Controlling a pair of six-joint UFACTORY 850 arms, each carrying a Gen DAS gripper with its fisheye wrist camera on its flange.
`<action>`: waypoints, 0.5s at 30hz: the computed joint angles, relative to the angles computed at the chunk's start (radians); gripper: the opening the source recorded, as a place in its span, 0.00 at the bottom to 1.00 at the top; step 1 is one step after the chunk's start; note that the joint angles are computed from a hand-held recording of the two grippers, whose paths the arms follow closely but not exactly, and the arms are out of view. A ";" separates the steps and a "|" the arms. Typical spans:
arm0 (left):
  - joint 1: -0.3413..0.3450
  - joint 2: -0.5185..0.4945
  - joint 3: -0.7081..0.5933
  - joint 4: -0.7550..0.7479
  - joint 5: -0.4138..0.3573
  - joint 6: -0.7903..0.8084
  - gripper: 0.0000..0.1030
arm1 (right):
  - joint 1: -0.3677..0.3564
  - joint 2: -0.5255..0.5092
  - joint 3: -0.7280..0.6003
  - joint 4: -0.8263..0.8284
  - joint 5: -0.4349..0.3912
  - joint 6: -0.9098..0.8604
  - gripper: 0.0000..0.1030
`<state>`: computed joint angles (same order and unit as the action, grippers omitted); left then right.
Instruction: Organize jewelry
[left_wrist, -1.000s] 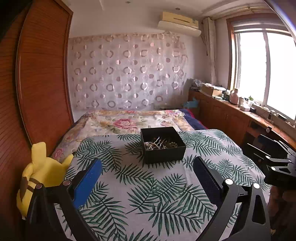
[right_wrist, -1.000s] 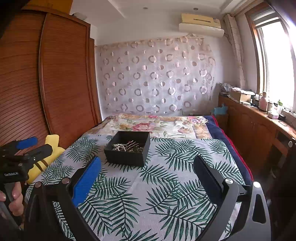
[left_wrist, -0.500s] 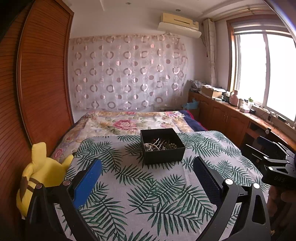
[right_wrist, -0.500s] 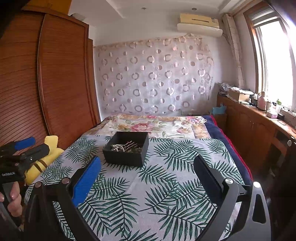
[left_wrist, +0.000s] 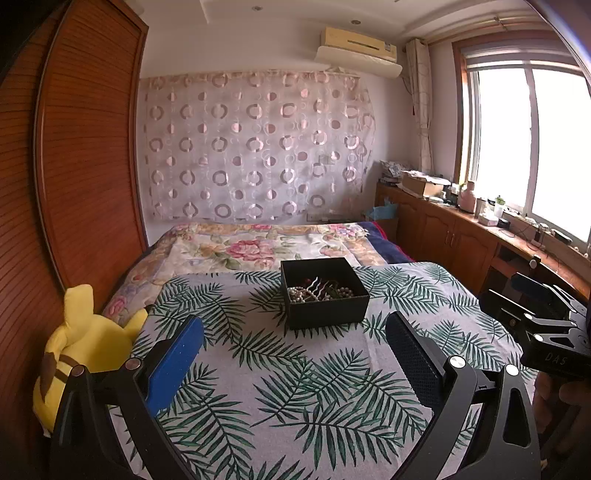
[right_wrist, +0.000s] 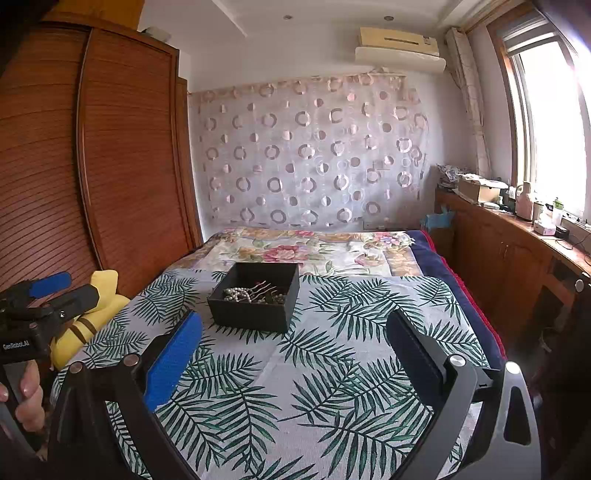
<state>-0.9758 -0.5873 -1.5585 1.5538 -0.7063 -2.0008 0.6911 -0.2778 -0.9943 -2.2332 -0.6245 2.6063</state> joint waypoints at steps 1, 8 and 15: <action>0.000 0.000 -0.004 -0.004 0.000 0.006 0.92 | 0.000 0.001 0.000 0.001 0.000 -0.002 0.97; -0.002 0.005 -0.005 -0.010 -0.006 0.012 0.92 | 0.000 -0.002 -0.003 -0.003 0.001 0.002 0.97; -0.001 0.007 -0.005 -0.007 -0.005 0.010 0.92 | 0.000 -0.002 -0.002 -0.005 0.000 0.006 0.97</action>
<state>-0.9771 -0.5806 -1.5634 1.5471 -0.7110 -1.9906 0.6912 -0.2800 -0.9962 -2.2384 -0.6244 2.6119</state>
